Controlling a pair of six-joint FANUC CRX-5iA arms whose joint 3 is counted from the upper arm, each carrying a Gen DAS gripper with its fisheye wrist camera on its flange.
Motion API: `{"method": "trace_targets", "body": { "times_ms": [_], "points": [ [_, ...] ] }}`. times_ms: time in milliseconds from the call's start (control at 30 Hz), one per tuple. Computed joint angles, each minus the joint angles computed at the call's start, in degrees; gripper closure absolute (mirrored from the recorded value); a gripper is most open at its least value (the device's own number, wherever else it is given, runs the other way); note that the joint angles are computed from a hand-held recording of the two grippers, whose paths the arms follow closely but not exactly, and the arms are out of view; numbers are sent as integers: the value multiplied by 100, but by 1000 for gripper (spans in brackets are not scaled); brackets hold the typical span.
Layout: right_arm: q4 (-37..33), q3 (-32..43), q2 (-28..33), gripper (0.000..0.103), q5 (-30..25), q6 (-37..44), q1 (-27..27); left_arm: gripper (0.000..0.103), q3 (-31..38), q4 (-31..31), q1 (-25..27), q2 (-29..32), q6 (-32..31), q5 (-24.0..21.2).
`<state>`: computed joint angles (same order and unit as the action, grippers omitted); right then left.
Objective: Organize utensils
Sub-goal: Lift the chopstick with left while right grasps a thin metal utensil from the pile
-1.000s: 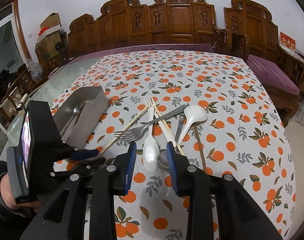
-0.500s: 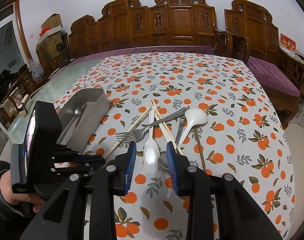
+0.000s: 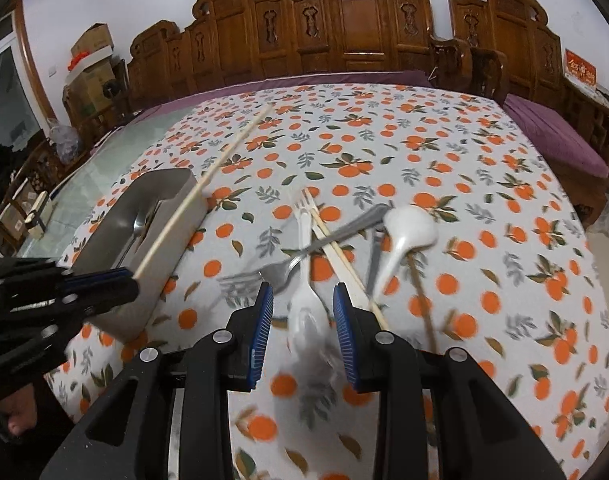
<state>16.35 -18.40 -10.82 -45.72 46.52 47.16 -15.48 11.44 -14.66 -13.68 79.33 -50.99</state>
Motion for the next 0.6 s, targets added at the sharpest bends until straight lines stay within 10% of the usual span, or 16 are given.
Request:
{"method": "trace_targets", "body": {
  "times_ms": [600],
  "points": [
    [-548,987,1257,70,-94,-451,-438,99,-301,635,600,-360,-531,162]
  ]
}}
